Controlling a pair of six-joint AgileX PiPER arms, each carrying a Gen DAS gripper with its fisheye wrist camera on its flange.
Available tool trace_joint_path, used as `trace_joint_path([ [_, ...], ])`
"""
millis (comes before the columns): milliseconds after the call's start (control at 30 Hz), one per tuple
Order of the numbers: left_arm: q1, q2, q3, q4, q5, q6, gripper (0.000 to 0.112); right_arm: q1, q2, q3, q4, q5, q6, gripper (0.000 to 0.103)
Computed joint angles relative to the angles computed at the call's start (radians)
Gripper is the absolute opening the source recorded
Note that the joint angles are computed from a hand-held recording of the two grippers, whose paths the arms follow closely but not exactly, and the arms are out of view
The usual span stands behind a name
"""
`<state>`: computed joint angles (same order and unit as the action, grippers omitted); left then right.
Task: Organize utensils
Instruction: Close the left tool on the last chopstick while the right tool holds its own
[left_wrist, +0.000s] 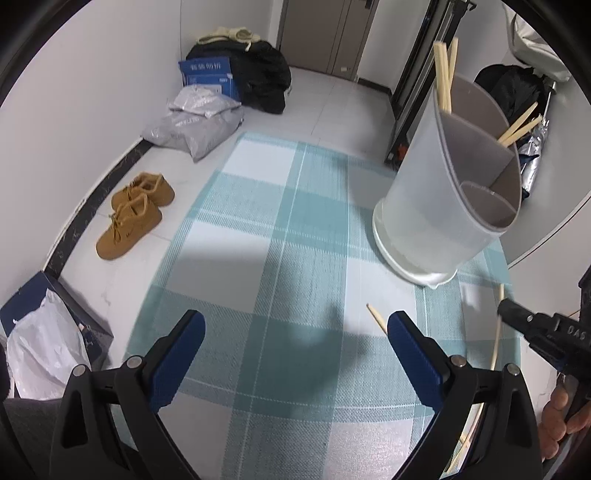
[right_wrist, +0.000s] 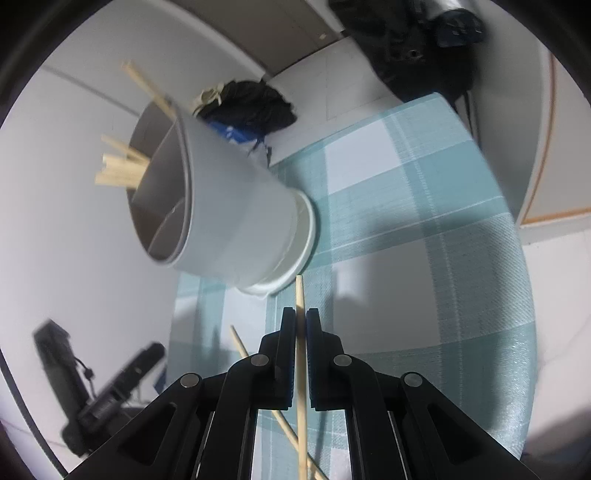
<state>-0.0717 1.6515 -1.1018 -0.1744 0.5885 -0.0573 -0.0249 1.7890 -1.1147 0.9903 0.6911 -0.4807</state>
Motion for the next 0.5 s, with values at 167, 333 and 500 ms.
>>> trace_joint_path([
  [167, 0.003, 0.040, -0.032, -0.063, 0.057, 0.046, 0.097, -0.073, -0.014, 0.034, 0.105, 0.006, -0.059, 0.005],
  [333, -0.035, 0.094, -0.102, -0.050, 0.147, -0.035, 0.096, -0.101, -0.022, 0.063, 0.171, -0.029, -0.059, 0.005],
  [500, -0.103, 0.120, -0.143, -0.005, 0.166, -0.153, 0.095, -0.109, -0.032, 0.059, 0.154, -0.043, -0.048, 0.005],
])
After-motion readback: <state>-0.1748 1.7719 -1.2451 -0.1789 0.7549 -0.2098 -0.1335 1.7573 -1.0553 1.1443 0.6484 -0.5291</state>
